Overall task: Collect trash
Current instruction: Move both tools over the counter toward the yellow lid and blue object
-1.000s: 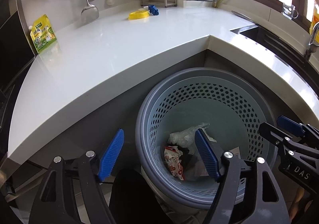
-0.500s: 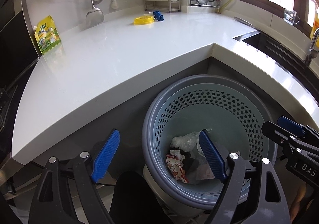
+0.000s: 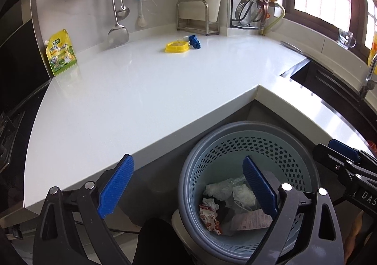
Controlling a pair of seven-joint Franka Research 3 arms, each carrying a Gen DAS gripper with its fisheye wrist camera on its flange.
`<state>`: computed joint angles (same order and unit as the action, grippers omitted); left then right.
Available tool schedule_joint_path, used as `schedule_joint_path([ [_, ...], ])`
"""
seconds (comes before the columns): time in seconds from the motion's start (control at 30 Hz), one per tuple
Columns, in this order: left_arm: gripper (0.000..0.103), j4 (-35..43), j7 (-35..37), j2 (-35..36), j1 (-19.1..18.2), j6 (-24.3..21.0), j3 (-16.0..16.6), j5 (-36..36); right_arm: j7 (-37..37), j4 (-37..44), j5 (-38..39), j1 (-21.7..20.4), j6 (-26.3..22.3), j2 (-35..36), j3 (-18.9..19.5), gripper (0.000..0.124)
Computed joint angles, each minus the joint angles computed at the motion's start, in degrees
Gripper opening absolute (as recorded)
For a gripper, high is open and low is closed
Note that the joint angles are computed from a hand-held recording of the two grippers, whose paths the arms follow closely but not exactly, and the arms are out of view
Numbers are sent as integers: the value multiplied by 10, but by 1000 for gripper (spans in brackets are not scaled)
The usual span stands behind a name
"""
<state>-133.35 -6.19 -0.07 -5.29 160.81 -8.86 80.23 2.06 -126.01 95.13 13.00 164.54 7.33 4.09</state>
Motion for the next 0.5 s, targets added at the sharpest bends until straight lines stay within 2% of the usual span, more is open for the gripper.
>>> schedule_joint_path([
  [0.1, 93, 19, 13, 5, 5, 6, 5, -5, 5, 27, -18, 1, -3, 6, 1, 66],
  [0.3, 96, 77, 16, 31, 18, 7, 20, 15, 74, 115, -95, -10, -30, 52, 7, 68],
  [0.5, 97, 158, 43, 80, 27, 0, 41, 7, 205, 245, -251, -13, -30, 145, 19, 72],
])
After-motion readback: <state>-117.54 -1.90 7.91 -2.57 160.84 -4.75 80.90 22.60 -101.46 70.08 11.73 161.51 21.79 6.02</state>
